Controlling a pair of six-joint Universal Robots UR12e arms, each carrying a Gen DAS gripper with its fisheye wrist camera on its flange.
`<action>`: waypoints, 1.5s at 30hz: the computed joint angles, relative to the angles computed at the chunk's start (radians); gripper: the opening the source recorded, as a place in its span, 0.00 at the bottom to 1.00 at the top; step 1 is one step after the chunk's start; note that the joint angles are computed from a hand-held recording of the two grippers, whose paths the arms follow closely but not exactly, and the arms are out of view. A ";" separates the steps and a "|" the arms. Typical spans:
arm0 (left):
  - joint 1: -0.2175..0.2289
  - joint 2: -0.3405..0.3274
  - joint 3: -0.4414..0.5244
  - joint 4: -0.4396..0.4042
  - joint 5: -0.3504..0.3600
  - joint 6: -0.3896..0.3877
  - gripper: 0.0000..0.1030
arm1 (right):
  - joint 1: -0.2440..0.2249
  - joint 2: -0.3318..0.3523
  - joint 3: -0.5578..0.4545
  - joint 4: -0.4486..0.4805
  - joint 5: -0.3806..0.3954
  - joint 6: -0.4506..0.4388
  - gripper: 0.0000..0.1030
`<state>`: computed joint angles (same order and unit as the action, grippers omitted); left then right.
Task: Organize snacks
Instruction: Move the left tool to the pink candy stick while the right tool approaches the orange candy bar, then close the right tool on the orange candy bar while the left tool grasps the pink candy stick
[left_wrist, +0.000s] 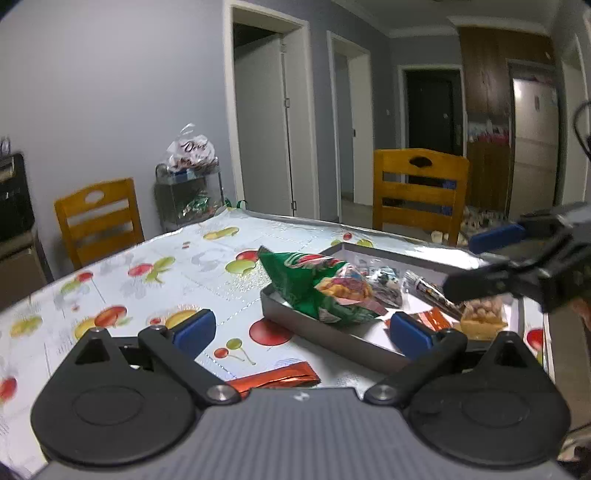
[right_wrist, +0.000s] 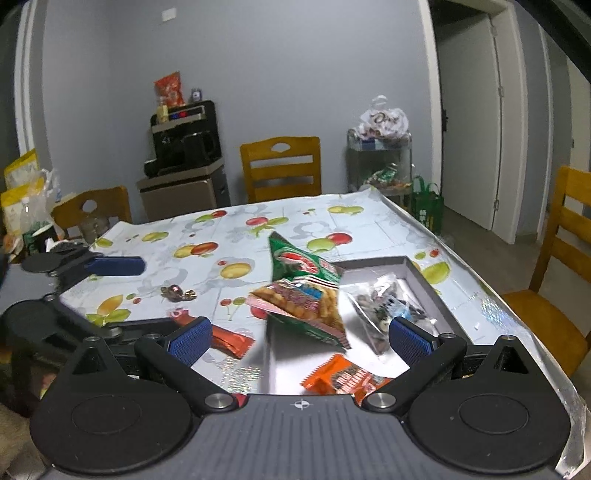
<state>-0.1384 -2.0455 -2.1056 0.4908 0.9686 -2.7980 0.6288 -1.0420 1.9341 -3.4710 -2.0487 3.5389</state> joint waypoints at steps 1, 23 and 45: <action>0.006 -0.006 0.003 0.003 -0.011 -0.020 0.98 | 0.003 0.001 -0.005 0.005 -0.002 -0.007 1.00; 0.105 -0.056 0.039 0.086 0.204 -0.333 0.98 | 0.026 0.140 -0.216 0.091 0.121 -0.249 1.00; 0.104 -0.068 0.058 0.007 0.218 -0.350 0.98 | -0.010 0.205 -0.361 0.402 0.168 -0.283 0.45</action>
<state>-0.0347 -2.1137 -2.0479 0.4977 1.1870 -3.1481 0.6191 -0.8371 1.5736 -3.0687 -1.8802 3.2563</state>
